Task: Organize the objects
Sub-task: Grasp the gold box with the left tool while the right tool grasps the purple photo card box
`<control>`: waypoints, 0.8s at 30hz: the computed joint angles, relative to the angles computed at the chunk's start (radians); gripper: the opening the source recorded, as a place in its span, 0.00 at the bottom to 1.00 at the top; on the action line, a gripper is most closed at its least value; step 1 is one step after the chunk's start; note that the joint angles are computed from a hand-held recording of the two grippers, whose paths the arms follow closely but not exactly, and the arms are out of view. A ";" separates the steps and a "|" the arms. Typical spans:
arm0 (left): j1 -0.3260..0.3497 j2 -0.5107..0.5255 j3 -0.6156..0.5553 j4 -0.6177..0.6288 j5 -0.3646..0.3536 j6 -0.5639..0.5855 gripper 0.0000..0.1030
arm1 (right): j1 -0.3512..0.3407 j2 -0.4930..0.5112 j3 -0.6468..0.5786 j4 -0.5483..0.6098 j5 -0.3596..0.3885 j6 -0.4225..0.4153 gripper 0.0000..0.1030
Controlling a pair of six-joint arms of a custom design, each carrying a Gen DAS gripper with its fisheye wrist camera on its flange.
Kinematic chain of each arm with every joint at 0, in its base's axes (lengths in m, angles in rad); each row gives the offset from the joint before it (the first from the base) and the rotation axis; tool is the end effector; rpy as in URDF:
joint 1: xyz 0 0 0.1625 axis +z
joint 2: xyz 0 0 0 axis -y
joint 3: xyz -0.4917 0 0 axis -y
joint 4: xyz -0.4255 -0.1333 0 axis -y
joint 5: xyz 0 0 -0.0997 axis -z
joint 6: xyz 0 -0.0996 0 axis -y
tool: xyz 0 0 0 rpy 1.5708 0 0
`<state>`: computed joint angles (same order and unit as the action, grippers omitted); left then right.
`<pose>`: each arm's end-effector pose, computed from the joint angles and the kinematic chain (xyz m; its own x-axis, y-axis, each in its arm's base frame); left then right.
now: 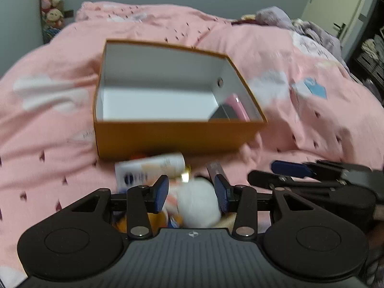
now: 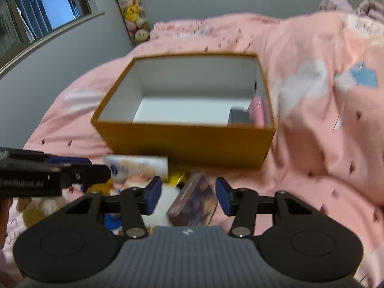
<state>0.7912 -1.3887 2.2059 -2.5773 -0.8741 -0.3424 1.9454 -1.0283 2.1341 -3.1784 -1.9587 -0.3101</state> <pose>-0.2060 -0.4889 0.2795 -0.8256 0.1925 -0.5305 0.4387 0.8101 -0.3889 0.2999 -0.5015 0.1704 -0.7859 -0.4103 0.4626 -0.5887 0.7253 -0.3569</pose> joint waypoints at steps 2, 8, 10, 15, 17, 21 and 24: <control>0.003 -0.020 0.025 0.001 -0.050 0.027 0.47 | -0.003 -0.006 0.007 0.035 -0.004 0.029 0.45; -0.003 -0.031 0.071 -0.016 -0.100 0.049 0.50 | -0.009 -0.030 0.032 0.117 -0.007 0.081 0.34; -0.001 -0.024 0.070 -0.027 -0.110 0.050 0.50 | -0.010 -0.029 0.036 0.120 -0.012 0.086 0.33; -0.001 0.006 0.063 -0.006 -0.116 0.125 0.50 | -0.008 -0.032 0.034 0.116 -0.013 0.085 0.34; 0.001 0.015 0.058 0.020 -0.107 0.143 0.50 | -0.005 -0.034 0.033 0.116 -0.022 0.083 0.34; 0.001 0.023 0.049 0.083 -0.101 0.123 0.52 | -0.010 -0.035 0.031 0.142 -0.024 0.096 0.34; 0.004 0.018 0.046 0.106 -0.099 0.081 0.55 | -0.011 -0.043 0.034 0.160 -0.006 0.105 0.34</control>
